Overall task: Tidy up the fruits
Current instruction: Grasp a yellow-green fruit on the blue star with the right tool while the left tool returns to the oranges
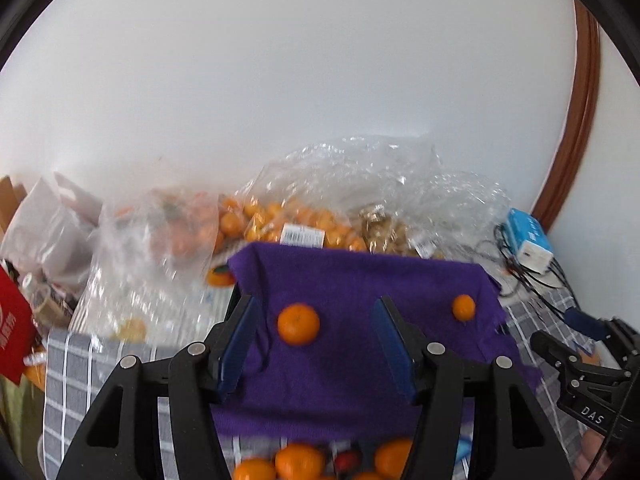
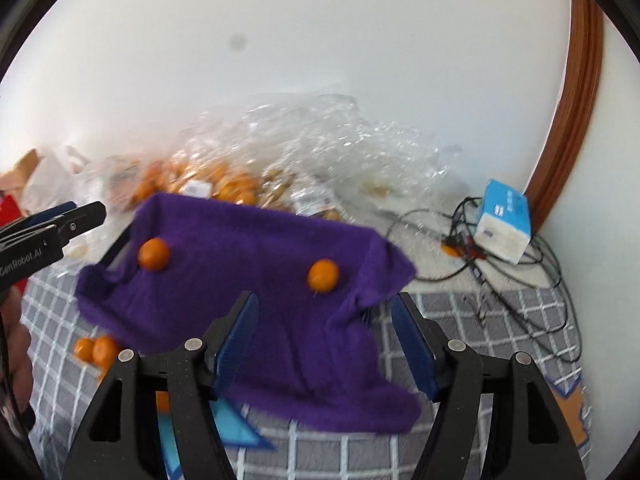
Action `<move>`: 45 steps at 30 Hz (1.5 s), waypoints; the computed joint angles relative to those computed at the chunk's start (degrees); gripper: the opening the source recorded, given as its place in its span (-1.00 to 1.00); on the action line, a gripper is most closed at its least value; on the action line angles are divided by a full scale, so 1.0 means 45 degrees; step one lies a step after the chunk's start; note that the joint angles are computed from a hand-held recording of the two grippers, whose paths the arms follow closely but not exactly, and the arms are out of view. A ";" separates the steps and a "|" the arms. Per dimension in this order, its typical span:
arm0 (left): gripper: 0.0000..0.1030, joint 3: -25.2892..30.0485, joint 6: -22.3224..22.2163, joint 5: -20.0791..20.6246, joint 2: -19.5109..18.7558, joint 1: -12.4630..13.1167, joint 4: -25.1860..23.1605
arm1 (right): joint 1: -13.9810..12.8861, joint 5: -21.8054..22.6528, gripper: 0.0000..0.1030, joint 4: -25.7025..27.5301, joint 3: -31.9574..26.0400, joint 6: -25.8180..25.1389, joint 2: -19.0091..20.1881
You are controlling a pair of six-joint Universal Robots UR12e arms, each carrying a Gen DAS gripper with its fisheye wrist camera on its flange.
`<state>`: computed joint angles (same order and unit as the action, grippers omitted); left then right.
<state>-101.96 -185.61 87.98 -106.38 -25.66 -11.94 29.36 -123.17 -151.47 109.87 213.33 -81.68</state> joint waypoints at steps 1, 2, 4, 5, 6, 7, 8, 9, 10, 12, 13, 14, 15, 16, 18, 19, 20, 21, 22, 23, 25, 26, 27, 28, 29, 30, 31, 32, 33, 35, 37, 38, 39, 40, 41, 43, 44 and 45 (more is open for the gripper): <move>0.13 -0.0245 -0.0114 0.0116 0.0163 0.0028 0.0119 | 0.0070 0.0028 0.33 -0.0107 0.0136 0.0106 -0.0060; 0.13 -0.0425 -0.0176 0.0273 0.0259 0.0027 0.0218 | 0.0150 0.0046 0.31 -0.0128 0.0253 0.0238 -0.0106; 0.13 -0.0874 -0.0171 0.0422 0.0537 0.0071 0.0216 | 0.0298 0.0289 0.15 -0.0120 0.0449 0.0372 -0.0127; 0.13 -0.1104 -0.0122 0.0341 0.0679 0.0116 0.0163 | 0.0393 0.0465 0.12 -0.0060 0.0549 0.0426 -0.0124; 0.13 -0.1383 -0.0052 0.0208 0.0840 0.0175 0.0171 | 0.0447 0.0592 0.08 -0.0098 0.0617 0.0430 -0.0110; 0.13 -0.1657 0.0022 0.0115 0.0982 0.0228 0.0227 | 0.0515 0.0749 0.05 -0.0203 0.0707 0.0438 -0.0102; 0.13 -0.1842 0.0049 0.0116 0.1059 0.0250 0.0295 | 0.0604 0.0934 0.05 -0.0404 0.0795 0.0435 -0.0066; 0.13 -0.2075 0.0045 0.0171 0.1145 0.0274 0.0405 | 0.0690 0.1192 0.05 -0.0704 0.0909 0.0337 -0.0022; 0.13 -0.2294 0.0001 0.0293 0.1216 0.0287 0.0486 | 0.0765 0.1369 0.05 -0.0912 0.0974 0.0229 0.0029; 0.13 -0.2635 -0.0128 0.0599 0.1354 0.0301 0.0384 | 0.0927 0.1766 0.05 -0.1626 0.1157 0.0068 0.0185; 0.13 -0.2775 -0.0176 0.0664 0.1436 0.0338 0.0231 | 0.0946 0.2020 0.06 -0.1920 0.1222 -0.0029 0.0243; 0.13 -0.2932 -0.0239 0.0654 0.1532 0.0400 0.0118 | 0.0956 0.2358 0.06 -0.1994 0.1211 -0.0117 0.0338; 0.13 -0.3148 -0.0300 0.0534 0.1636 0.0494 0.0207 | 0.1020 0.2393 0.06 -0.1816 0.1107 -0.0138 0.0462; 0.13 -0.3362 -0.0355 0.0443 0.1719 0.0588 0.0386 | 0.1088 0.2342 0.06 -0.1788 0.1037 -0.0209 0.0574; 0.13 -0.3627 -0.0438 0.0468 0.1803 0.0678 0.0581 | 0.1154 0.2418 0.06 -0.1813 0.0973 -0.0340 0.0745; 0.13 -0.3733 -0.0443 0.0440 0.1839 0.0725 0.0599 | 0.1153 0.2513 0.05 -0.1700 0.0924 -0.0313 0.0809; 0.13 -0.3830 -0.0458 0.0380 0.1881 0.0780 0.0578 | 0.1153 0.2597 0.03 -0.1532 0.0863 -0.0242 0.0882; 0.13 -0.3914 -0.0514 0.0300 0.1920 0.0840 0.0531 | 0.1158 0.2672 -0.04 -0.1365 0.0819 -0.0193 0.0948; 0.13 -0.3961 -0.0570 0.0253 0.1943 0.0877 0.0480 | 0.1161 0.2694 -0.18 -0.1192 0.0777 -0.0169 0.1000; 0.13 -0.3994 -0.0598 0.0134 0.1953 0.0935 0.0425 | 0.1165 0.2748 -0.24 -0.1167 0.0790 -0.0153 0.1048; 0.13 -0.3940 -0.0650 0.0042 0.1880 0.0948 0.0390 | 0.1253 0.2483 -0.42 -0.1476 0.0860 -0.0212 0.1126; 0.13 -0.3906 -0.0685 0.0058 0.1828 0.0930 0.0400 | 0.1247 0.2456 -0.45 -0.1496 0.0885 -0.0263 0.1111; 0.13 -0.3808 -0.0727 0.0151 0.1734 0.0877 0.0357 | 0.1246 0.2463 -0.45 -0.1509 0.0909 -0.0237 0.1077; 0.13 -0.3705 -0.0753 0.0243 0.1637 0.0824 0.0315 | 0.1239 0.2438 -0.45 -0.1577 0.0960 -0.0211 0.1032; 0.13 -0.3641 -0.0758 0.0267 0.1570 0.0791 0.0310 | 0.1261 0.2324 -0.45 -0.1630 0.1018 -0.0193 0.0975; 0.13 -0.3555 -0.0717 0.0262 0.1471 0.0756 0.0290 | 0.1283 0.2078 -0.45 -0.1624 0.1118 -0.0183 0.0863; 0.13 -0.3424 -0.0615 0.0381 0.1351 0.0694 0.0147 | 0.1280 0.1856 -0.45 -0.1590 0.1209 -0.0131 0.0771; 0.12 -0.3265 -0.0527 0.0654 0.1225 0.0600 -0.0084 | 0.1265 0.1694 -0.45 -0.1531 0.1289 -0.0071 0.0677; 0.12 -0.3208 -0.0454 0.0697 0.1148 0.0576 -0.0106 | 0.1231 0.1476 -0.45 -0.1439 0.1425 0.0033 0.0534; 0.12 -0.3082 -0.0165 0.0585 0.0973 0.0526 -0.0051 | 0.1152 0.1276 -0.45 -0.1350 0.1604 0.0151 0.0361; 0.12 -0.2862 0.0262 0.0916 0.0762 0.0362 -0.0144 | 0.1016 0.1183 -0.45 -0.1381 0.1843 0.0427 0.0197; 0.12 -0.2769 0.0371 0.1128 0.0674 0.0284 -0.0161 | 0.0906 0.1310 -0.45 -0.1510 0.1971 0.0598 0.0147; 0.12 -0.2660 0.0437 0.1215 0.0577 0.0233 -0.0183 | 0.0805 0.1455 -0.45 -0.1653 0.2074 0.0740 0.0123; 0.12 -0.2582 0.0462 0.1162 0.0514 0.0229 -0.0213 | 0.0741 0.1534 -0.45 -0.1744 0.2142 0.0876 0.0109; 0.08 -0.2510 0.0462 0.1162 0.0453 0.0215 -0.0238 | 0.0680 0.1613 -0.45 -0.1798 0.2194 0.1018 0.0109; -0.20 -0.2378 0.0452 0.1223 0.0341 0.0191 -0.0263 | 0.0632 0.1740 -0.45 -0.1816 0.2210 0.1087 0.0125; -0.40 -0.2349 0.0448 0.1064 0.0319 0.0222 -0.0261 | 0.0632 0.1727 -0.45 -0.1901 0.2236 0.1059 0.0126; -0.39 -0.2351 0.0450 0.0879 0.0324 0.0259 -0.0281 | 0.0632 0.1725 -0.45 -0.1999 0.2255 0.1032 0.0131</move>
<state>-112.54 -183.59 91.94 -104.93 -24.49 -13.20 32.21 -115.41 -160.46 120.02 217.97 -81.09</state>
